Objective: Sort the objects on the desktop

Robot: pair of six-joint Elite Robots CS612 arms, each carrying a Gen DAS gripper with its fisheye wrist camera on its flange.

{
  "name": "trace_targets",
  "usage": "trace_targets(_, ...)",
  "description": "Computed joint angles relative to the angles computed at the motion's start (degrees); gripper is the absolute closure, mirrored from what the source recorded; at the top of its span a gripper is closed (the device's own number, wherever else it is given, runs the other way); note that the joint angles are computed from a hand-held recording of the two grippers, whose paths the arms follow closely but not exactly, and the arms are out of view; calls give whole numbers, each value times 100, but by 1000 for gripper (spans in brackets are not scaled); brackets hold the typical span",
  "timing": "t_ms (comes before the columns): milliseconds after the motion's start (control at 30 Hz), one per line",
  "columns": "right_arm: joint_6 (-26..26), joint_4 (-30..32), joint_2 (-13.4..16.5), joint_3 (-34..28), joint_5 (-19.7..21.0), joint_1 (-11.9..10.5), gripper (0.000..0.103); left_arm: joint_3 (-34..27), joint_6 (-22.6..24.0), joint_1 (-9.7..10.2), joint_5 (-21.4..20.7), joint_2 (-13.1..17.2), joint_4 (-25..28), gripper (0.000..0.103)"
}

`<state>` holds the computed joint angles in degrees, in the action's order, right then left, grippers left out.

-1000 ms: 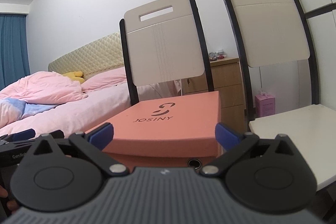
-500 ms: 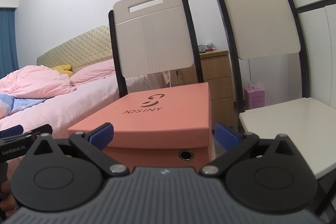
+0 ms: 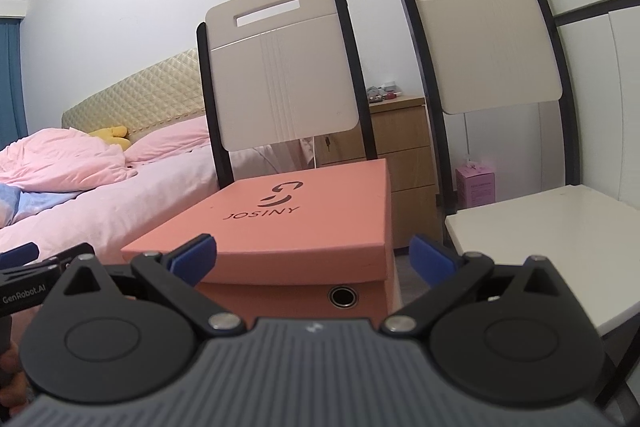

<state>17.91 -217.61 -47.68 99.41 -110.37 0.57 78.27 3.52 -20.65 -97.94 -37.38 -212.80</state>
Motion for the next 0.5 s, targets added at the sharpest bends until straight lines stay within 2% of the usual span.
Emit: trace_targets(500, 2, 36, -7, -2, -27, -1, 0, -19, 48, -11, -4, 16, 18, 0)
